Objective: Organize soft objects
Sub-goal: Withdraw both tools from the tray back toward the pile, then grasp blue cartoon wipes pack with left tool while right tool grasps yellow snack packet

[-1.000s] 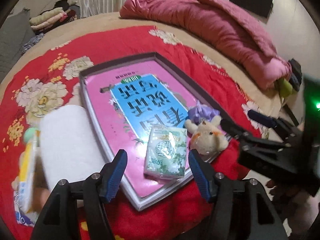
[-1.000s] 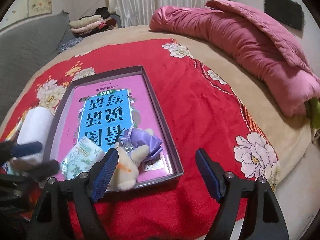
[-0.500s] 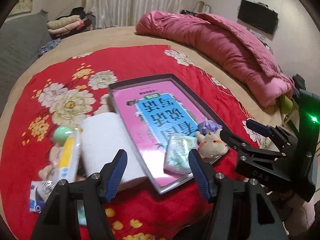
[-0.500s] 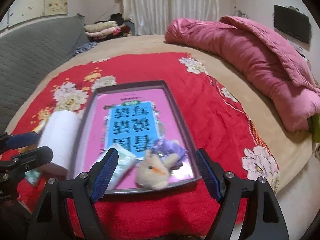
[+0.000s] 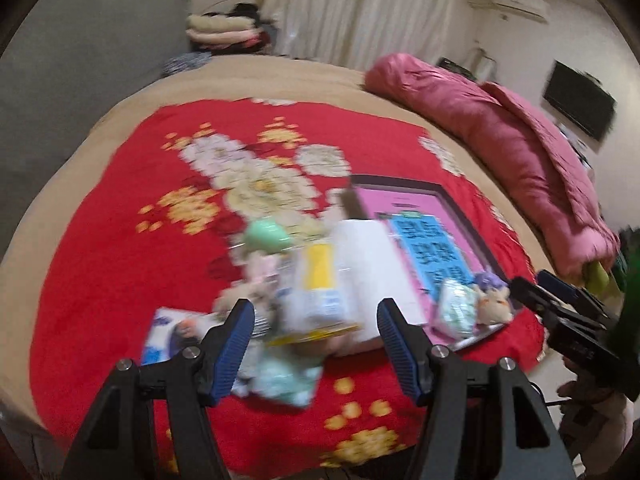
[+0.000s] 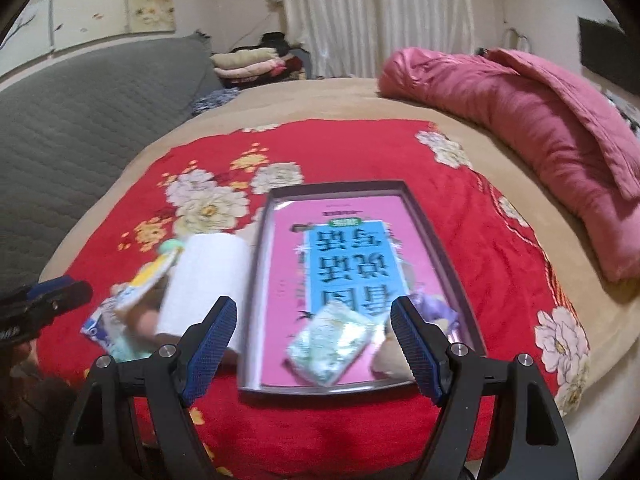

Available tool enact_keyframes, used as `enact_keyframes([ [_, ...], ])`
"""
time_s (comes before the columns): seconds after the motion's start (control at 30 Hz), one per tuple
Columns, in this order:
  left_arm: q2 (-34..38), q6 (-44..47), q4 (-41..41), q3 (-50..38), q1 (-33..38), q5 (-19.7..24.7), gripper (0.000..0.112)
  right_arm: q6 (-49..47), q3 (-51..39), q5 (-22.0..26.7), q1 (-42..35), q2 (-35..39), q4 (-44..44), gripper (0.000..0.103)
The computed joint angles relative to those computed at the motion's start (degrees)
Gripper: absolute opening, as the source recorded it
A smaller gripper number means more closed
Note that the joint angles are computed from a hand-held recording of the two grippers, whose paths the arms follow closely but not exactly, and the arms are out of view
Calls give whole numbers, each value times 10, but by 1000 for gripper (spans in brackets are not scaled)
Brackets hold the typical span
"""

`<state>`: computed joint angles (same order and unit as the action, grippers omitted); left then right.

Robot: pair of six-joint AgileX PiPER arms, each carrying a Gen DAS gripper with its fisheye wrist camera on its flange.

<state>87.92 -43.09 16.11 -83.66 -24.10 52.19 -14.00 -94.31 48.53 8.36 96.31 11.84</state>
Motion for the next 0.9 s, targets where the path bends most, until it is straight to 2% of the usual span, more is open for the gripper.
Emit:
enact_keyframes([
  [0.23, -84, 3, -21, 112, 78, -28, 63, 12, -14, 19, 53, -3, 4, 80],
  [0.47, -119, 12, -41, 168, 118, -29, 63, 20, -9, 33, 121, -7, -6, 80],
  [0.9, -115, 46, -101, 226, 159, -43, 63, 34, -35, 58, 205, 29, 19, 80],
])
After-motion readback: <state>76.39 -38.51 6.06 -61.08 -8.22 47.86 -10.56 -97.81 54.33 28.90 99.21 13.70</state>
